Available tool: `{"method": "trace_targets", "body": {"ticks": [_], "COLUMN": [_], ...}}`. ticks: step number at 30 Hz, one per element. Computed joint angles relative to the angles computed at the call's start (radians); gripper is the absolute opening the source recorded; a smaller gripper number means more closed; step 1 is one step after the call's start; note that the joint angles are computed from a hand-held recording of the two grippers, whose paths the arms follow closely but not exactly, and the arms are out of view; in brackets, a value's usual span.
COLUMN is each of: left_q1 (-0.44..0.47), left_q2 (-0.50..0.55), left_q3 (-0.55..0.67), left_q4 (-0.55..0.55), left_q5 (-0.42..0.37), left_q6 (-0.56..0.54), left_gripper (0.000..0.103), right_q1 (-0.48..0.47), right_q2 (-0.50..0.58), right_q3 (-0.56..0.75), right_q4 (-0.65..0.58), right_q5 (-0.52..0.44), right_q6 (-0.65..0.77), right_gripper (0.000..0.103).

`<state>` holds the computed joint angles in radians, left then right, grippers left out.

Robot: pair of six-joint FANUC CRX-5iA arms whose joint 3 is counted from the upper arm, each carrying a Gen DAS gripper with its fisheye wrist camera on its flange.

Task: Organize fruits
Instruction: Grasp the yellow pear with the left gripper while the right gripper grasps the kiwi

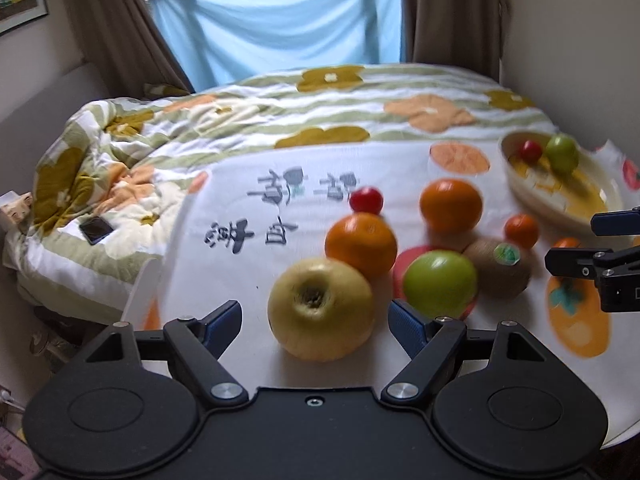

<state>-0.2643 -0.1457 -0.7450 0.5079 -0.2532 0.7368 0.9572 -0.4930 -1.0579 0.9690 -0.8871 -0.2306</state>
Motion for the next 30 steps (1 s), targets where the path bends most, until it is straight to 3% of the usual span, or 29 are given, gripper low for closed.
{"method": "trace_targets", "body": {"ticks": [11, 23, 30], "left_q1": [-0.037, -0.056, -0.038], "left_q2": [0.103, 0.139, 0.134], "left_q3": [-0.037, -0.023, -0.014], "left_q4": [0.29, 0.353, 0.291], "left_q5": [0.07, 0.089, 0.068], "left_q6": [-0.302, -0.345, -0.259], "left_gripper": [0.081, 0.08, 0.08], "right_q1": [-0.064, -0.125, -0.164], "right_q2": [0.117, 0.157, 0.161], "right_q3": [0.003, 0.012, 0.01], "right_q4": [0.023, 0.042, 0.054], "right_q5": [0.136, 0.209, 0.271], "right_q6": [0.008, 0.067, 0.118], "right_gripper": [0.082, 0.077, 0.071]}}
